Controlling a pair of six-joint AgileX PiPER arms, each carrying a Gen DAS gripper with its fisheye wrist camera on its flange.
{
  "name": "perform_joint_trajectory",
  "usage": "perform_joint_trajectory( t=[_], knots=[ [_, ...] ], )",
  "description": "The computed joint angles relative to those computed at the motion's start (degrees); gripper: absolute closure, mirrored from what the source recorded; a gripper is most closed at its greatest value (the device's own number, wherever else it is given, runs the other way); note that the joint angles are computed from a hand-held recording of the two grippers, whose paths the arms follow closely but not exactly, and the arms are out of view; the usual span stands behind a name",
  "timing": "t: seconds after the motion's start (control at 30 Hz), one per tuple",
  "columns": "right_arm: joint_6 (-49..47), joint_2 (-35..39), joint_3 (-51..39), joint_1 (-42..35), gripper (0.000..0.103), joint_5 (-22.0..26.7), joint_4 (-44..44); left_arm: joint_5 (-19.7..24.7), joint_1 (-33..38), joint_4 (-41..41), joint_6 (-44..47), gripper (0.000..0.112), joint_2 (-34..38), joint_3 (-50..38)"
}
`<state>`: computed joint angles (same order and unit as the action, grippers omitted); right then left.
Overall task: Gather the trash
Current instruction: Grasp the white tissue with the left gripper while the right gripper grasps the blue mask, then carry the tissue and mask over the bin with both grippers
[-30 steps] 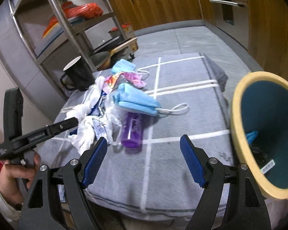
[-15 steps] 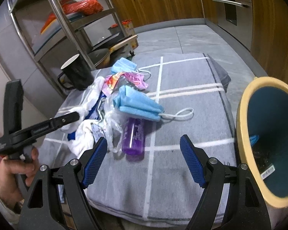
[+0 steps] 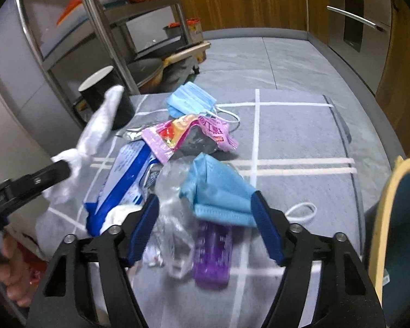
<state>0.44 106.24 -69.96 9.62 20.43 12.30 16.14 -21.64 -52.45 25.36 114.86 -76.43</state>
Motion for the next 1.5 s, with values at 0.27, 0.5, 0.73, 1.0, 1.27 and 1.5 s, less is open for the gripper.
perform_joint_trajectory(
  t=[0.27, 0.5, 0.73, 1.0, 1.27, 1.5],
  knots=[
    [-4.77, 0.71, 0.15, -1.21, 0.072, 0.00, 3.85, -0.82, -0.04, -3.65, 4.11, 0.088, -0.66, 0.98],
    [-15.00, -8.13, 8.00, -3.78, 0.086, -3.84, 13.39, -3.73, -1.99, -5.06, 6.01, 0.088, -3.19, 3.00],
    [-33.68, -19.88, 16.45, -8.97, 0.087, -2.35, 31.20, -5.88, -4.13, -17.13, 19.11, 0.088, -7.01, 6.38],
    [-45.23, -31.92, 24.95, -17.17, 0.087, 3.28, 41.54, -5.45, -7.58, -24.62, 27.85, 0.088, -10.11, 9.30],
    [-57.31, -39.90, 33.29, -32.87, 0.087, 12.07, 49.55, -5.65, -13.38, -19.18, 22.27, 0.088, -9.42, 9.74],
    [-67.62, -41.47, 37.08, -49.51, 0.087, 20.81, 54.33, -5.39, -18.79, -20.53, 22.51, 0.088, -6.65, 8.22]
  ],
)
